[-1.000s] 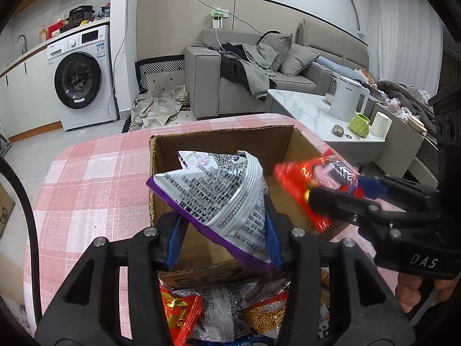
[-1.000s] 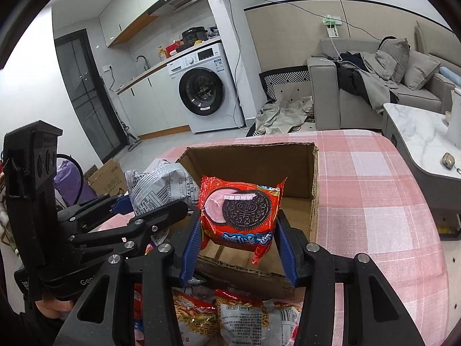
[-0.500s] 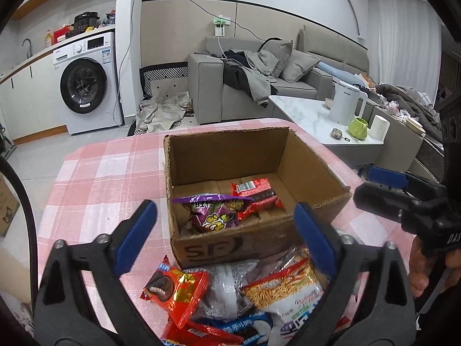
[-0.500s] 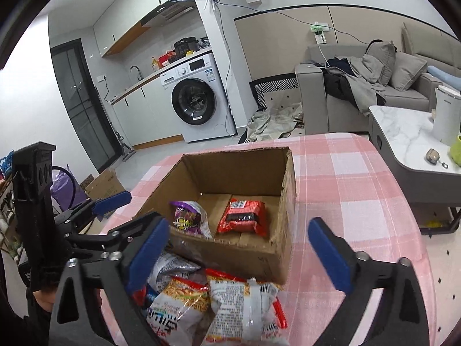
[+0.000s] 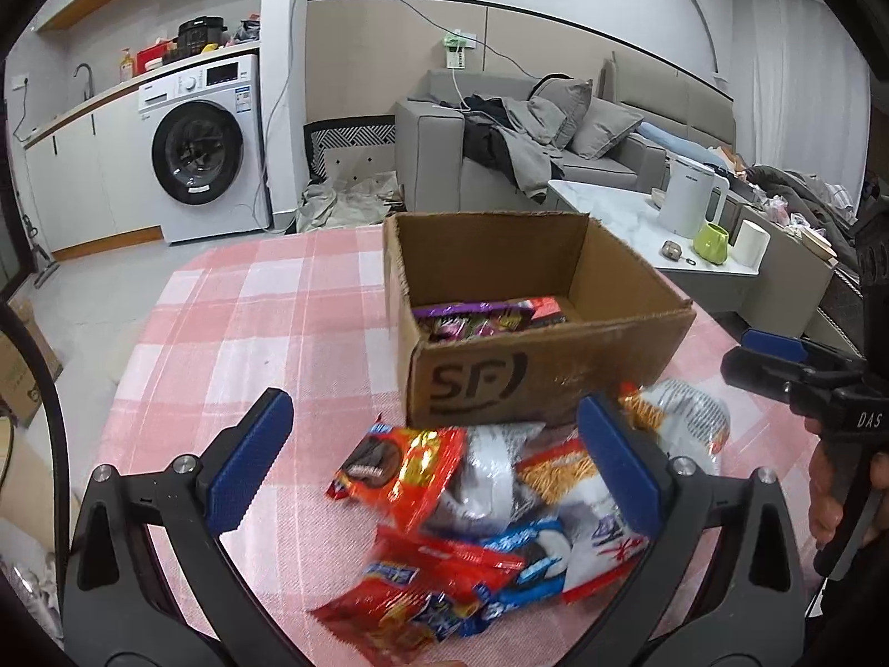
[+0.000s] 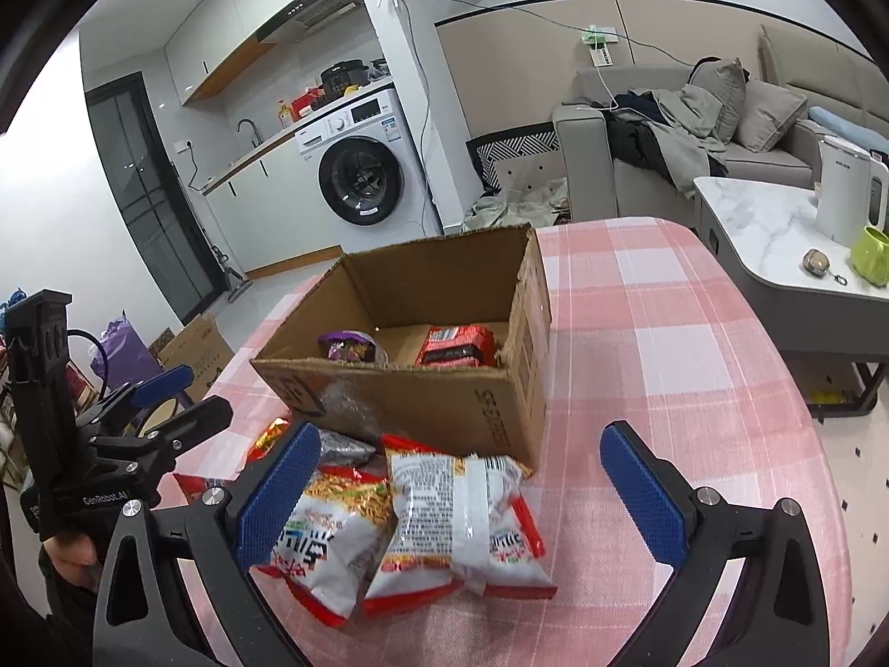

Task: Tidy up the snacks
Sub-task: 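Grasp the white noodle-snack bag with the right tool while the left tool grasps the red chip bag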

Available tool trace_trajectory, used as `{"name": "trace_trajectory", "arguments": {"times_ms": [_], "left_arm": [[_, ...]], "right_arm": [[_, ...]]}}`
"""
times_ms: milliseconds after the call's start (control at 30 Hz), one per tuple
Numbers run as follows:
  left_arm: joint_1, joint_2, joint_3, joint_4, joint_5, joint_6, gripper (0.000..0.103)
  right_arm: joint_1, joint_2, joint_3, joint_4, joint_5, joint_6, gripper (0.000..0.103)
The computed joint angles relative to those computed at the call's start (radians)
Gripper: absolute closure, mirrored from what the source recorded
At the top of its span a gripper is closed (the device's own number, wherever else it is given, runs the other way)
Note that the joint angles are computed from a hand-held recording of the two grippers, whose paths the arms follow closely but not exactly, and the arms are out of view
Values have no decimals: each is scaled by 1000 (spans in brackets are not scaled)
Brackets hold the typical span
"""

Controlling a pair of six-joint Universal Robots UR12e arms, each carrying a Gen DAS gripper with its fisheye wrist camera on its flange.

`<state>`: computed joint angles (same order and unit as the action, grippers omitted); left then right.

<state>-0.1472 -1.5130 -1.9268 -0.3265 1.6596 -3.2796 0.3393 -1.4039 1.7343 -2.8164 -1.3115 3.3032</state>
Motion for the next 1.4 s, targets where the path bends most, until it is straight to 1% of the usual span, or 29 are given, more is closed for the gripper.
{"name": "trace_trajectory", "arguments": {"times_ms": [133,233,333,600,733,867,1067,1167,1400], "left_arm": [[3,26,-26,-22,-4,5,1],[-2,39,-45,-27,15,12,1],[-2,52,-61,-42,13,8,1],[8,71,-82,-84,5,-14,1],[12,76,-90,-105,2,-25,1],[23,82,-100,-123,-21,-40,1],[39,85,-111,-139,-79,-49,1],[33,80,-110,-140,-74,-44,1],[34,70,-106,-157,-89,-35,1]], "right_arm": [[5,-7,14,21,-20,-5,0],[6,-8,17,36,-14,-14,0],[8,-8,19,52,-9,-27,0],[20,-6,9,95,-19,-86,0],[18,0,1,125,-16,-79,1],[15,4,0,135,3,-77,0],[12,8,2,134,34,-89,1],[13,10,0,139,38,-95,1],[11,16,-2,145,50,-95,1]]}}
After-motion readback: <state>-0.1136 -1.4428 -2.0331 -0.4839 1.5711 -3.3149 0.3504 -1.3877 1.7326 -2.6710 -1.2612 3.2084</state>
